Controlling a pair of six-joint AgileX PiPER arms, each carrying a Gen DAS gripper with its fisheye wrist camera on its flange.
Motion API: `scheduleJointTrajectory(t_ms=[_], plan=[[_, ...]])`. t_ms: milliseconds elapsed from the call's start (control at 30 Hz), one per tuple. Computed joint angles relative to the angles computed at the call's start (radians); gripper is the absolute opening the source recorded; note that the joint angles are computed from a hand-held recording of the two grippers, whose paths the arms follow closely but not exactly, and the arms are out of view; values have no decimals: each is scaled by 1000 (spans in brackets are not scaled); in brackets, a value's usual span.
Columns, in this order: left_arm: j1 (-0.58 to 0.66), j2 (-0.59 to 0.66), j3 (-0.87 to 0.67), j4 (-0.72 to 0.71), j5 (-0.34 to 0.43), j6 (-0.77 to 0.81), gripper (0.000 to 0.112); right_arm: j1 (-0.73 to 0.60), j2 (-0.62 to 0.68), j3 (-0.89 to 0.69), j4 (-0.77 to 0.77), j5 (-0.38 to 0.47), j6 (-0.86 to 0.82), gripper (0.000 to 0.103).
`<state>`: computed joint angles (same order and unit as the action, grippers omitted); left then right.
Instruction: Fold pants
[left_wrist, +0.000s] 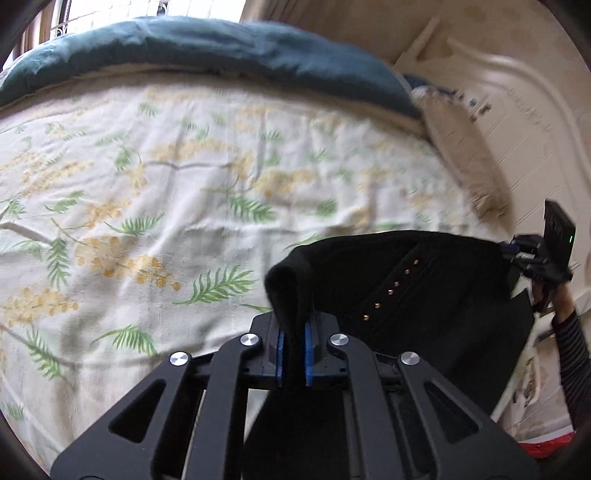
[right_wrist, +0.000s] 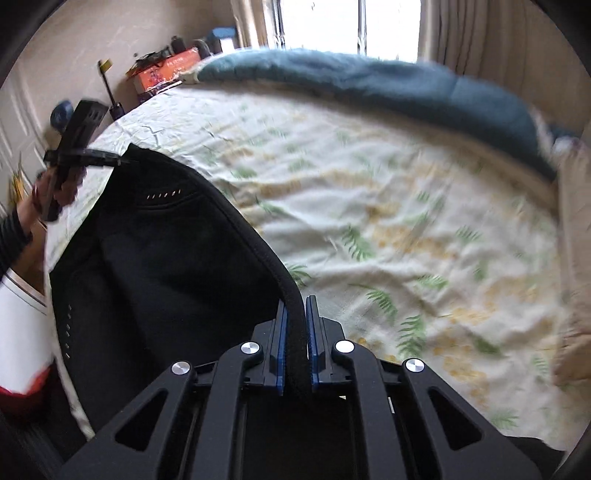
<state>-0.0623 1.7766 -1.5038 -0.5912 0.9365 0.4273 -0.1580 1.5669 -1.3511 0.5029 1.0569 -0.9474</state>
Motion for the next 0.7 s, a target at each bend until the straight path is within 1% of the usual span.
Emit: scheduleJointTrajectory(t_ms=[133, 167, 233, 267, 333, 433, 467, 500, 533, 567, 600, 633, 700], plan=[[0, -154, 149, -30, -51, 59, 7, -8, -234, 205, 35, -80, -68, 9], [7, -195, 188, -45, -48, 78, 7, 11, -275, 248, 34, -107, -60, 9], [13, -254, 257, -97, -42, 115, 7, 55, -395, 365, -9, -172, -47, 9], [9, -273, 283, -103, -44, 121, 7, 94, -453, 427, -51, -225, -19, 9], [-11, -310, 338, -77, -57, 113, 7, 131, -516, 500, -81, -260, 29, 9], [-52, -329, 389, -12, -110, 63, 8, 162, -567, 564, -105, -295, 65, 9], [-47, -316, 384, -12, -114, 58, 11, 162, -578, 574, -106, -291, 70, 9], [-35, -305, 380, -28, -113, 68, 22, 161, -586, 584, -104, -293, 72, 9], [-20, -293, 377, -52, -114, 90, 30, 158, -595, 591, -101, -290, 73, 9], [-4, -283, 373, -71, -123, 118, 51, 153, -602, 595, -96, -286, 73, 9], [0, -274, 369, -73, -140, 127, 58, 146, -613, 605, -87, -288, 71, 9], [9, -245, 350, -93, -147, 152, 59, 137, -617, 607, -76, -282, 66, 9], [14, -187, 299, -94, -131, 156, 59, 117, -630, 618, -54, -272, 51, 9]])
